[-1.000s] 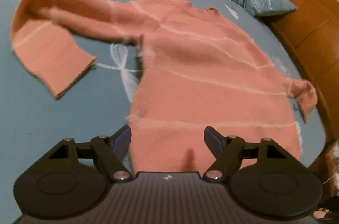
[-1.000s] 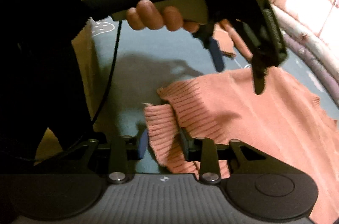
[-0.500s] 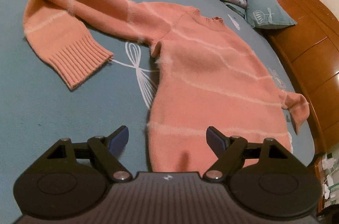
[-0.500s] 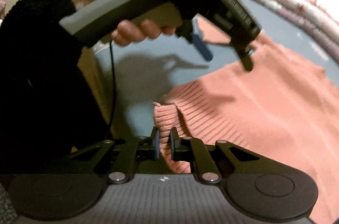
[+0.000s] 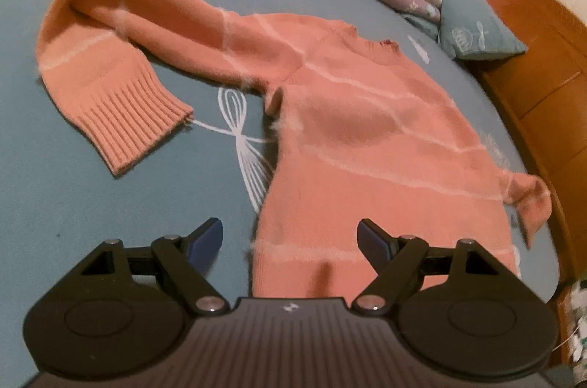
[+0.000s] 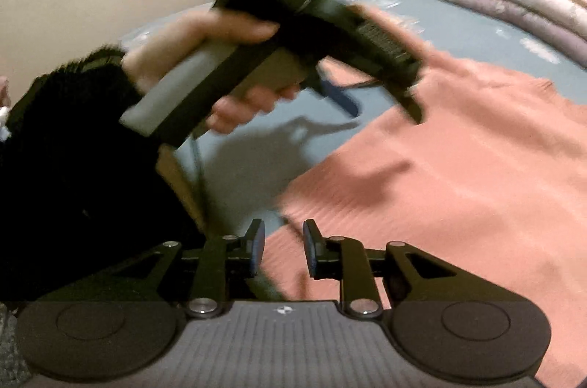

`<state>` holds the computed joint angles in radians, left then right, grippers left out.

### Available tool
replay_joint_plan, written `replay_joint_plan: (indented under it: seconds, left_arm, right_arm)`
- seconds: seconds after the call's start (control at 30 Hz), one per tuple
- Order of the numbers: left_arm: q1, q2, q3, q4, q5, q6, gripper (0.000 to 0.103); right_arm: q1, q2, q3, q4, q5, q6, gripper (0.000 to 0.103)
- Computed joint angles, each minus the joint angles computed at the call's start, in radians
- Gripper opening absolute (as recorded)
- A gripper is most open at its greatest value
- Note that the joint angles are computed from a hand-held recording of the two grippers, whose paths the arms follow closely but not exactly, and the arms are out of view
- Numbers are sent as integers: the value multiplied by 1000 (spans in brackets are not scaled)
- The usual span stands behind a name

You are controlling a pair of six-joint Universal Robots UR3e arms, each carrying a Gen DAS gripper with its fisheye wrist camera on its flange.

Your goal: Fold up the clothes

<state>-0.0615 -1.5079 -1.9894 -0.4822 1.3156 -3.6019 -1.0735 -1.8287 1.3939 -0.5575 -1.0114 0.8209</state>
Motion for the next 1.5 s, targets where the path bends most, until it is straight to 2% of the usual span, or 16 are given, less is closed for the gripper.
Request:
replay_joint_plan:
  seconds: [0.13, 0.3, 0.43, 0.53, 0.63, 0.73, 0.8, 0.87, 0.93, 1.0, 1.1, 1.17, 1.2, 1.23, 1.37, 1.5]
  left_arm:
    - [16, -22, 5, -1, -14, 1, 80]
    - [11, -32, 11, 28, -45, 33, 81]
    - [17, -67, 21, 54, -45, 36, 81]
    - [27, -79, 33, 31, -42, 42, 81]
    - [43, -70, 44, -16, -65, 77, 81]
    - [60, -48, 20, -23, -69, 85, 81]
    - [78, -36, -5, -16, -84, 91, 81]
    - [101, -17, -39, 4, -117, 104, 82]
    - [117, 0, -61, 6, -141, 119, 82]
    - [123, 7, -73, 11, -151, 122, 83]
    - [125, 10, -79, 16, -155, 121, 83]
    - [123, 9, -79, 19, -153, 119, 84]
    - [122, 9, -80, 20, -152, 117, 84]
    - [121, 10, -81, 20, -152, 116, 84]
    - [125, 16, -91, 27, -157, 110, 84]
    - [121, 16, -93, 32, -153, 105, 84]
  right_arm:
    - [68, 67, -100, -126, 110, 179, 33]
    - [284, 191, -199, -522, 221, 620, 35]
    - [530, 390, -325, -869, 151, 1106, 36]
    - [700, 528, -398, -1097, 41, 1280, 44]
    - [850, 657, -496, -1200, -86, 1322, 46]
    - [988, 808, -702, -1132, -209, 1301, 47]
    - [1070, 904, -831, -1075, -293, 1288, 54]
    - [1136, 999, -957, -1019, -379, 1313, 60]
    - [1193, 1103, -1102, -965, -468, 1348, 60]
    - [1241, 1146, -1103, -1025, -563, 1392, 60]
    - [1276, 1080, -856, -1297, -665, 1388, 60]
    - [1264, 1066, -807, -1340, -640, 1387, 48]
    - [1253, 1061, -809, -1319, -608, 1397, 25]
    - [1242, 1058, -817, -1291, -575, 1408, 11]
    - [1244, 1006, -712, -1418, -534, 1446, 10]
    - [1232, 1120, -997, -1251, -465, 1534, 10]
